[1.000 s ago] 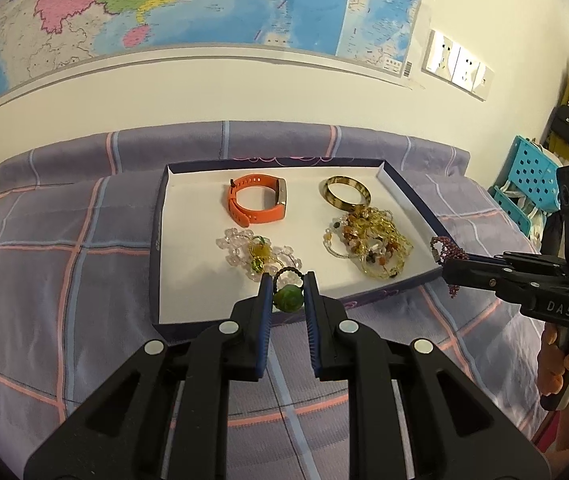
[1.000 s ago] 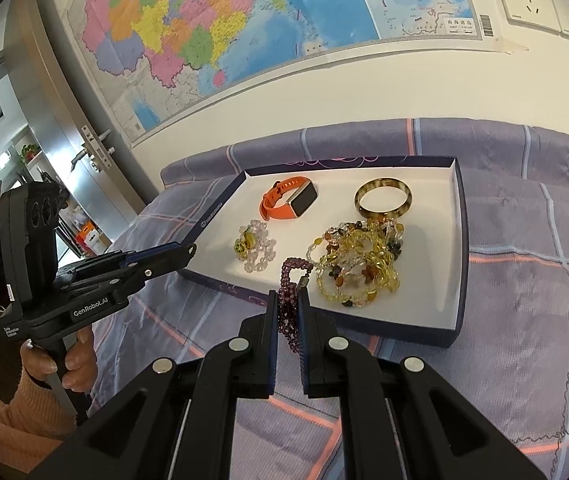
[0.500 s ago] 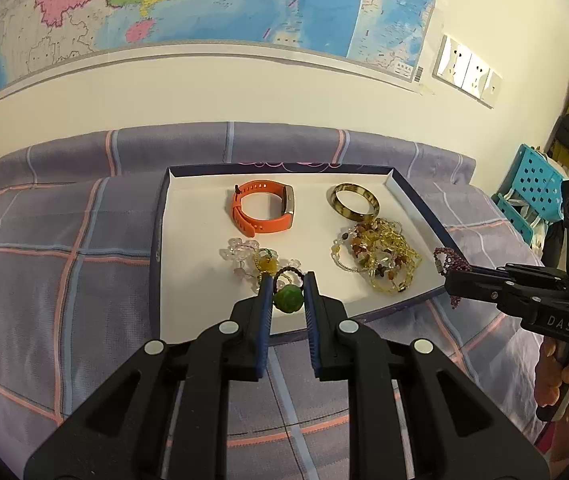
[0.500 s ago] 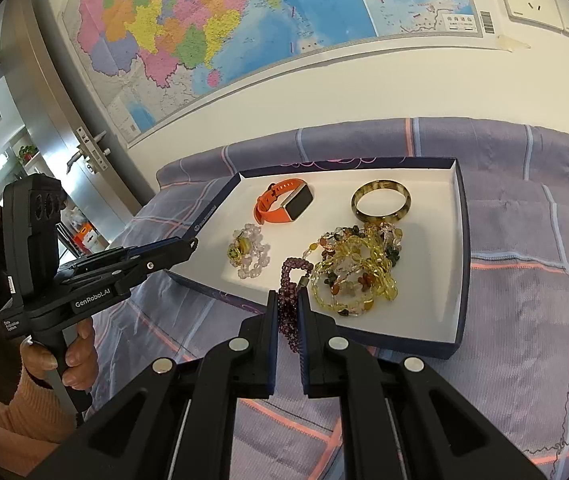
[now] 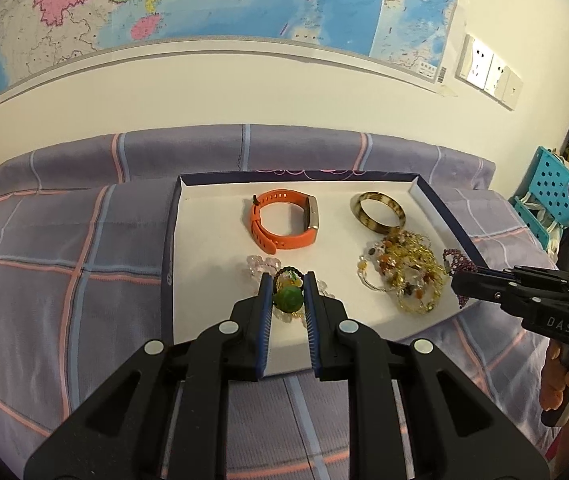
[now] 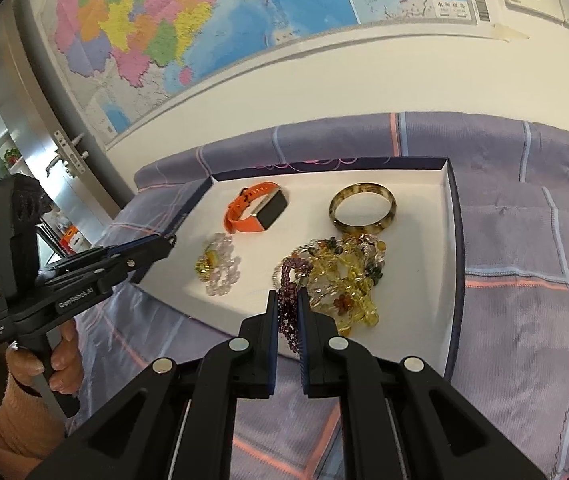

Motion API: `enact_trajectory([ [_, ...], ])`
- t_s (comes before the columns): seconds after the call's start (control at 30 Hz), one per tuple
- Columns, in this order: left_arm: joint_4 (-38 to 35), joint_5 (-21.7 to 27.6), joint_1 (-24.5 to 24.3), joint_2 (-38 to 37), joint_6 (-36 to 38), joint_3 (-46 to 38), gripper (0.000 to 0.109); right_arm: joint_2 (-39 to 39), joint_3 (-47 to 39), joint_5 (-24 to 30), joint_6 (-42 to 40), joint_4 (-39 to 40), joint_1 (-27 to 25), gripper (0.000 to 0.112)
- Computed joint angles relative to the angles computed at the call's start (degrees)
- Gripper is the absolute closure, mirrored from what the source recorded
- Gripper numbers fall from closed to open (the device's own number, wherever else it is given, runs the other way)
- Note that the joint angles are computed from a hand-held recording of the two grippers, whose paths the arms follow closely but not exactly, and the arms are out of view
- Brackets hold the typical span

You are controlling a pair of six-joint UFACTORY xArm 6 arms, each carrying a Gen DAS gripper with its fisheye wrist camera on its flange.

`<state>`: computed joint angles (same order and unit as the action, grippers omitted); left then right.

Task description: Organize jewelry

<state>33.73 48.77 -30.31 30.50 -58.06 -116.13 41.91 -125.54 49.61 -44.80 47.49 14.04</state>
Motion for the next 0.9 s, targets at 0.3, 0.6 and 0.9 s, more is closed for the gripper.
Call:
enact_trajectory([
  [0.3, -0.98, 3.35, -0.19, 3.57, 1.55, -3.95, 0.075, 4.35, -4.96, -2.76, 5.50, -8.31, 1.72, 0.099],
  [0.6, 6.32, 1.35, -2.10, -2.09, -5.33, 4.35, 0.035, -4.77, 10.03, -11.43, 0.34, -4.16, 2.27, 0.066],
  [0.9, 13.03, 6.99, -6.18, -7.08, -14.62, 10.34, 0.011, -17.10, 31.23, -26.50, -10.09, 2.39, 5.65, 0.021],
])
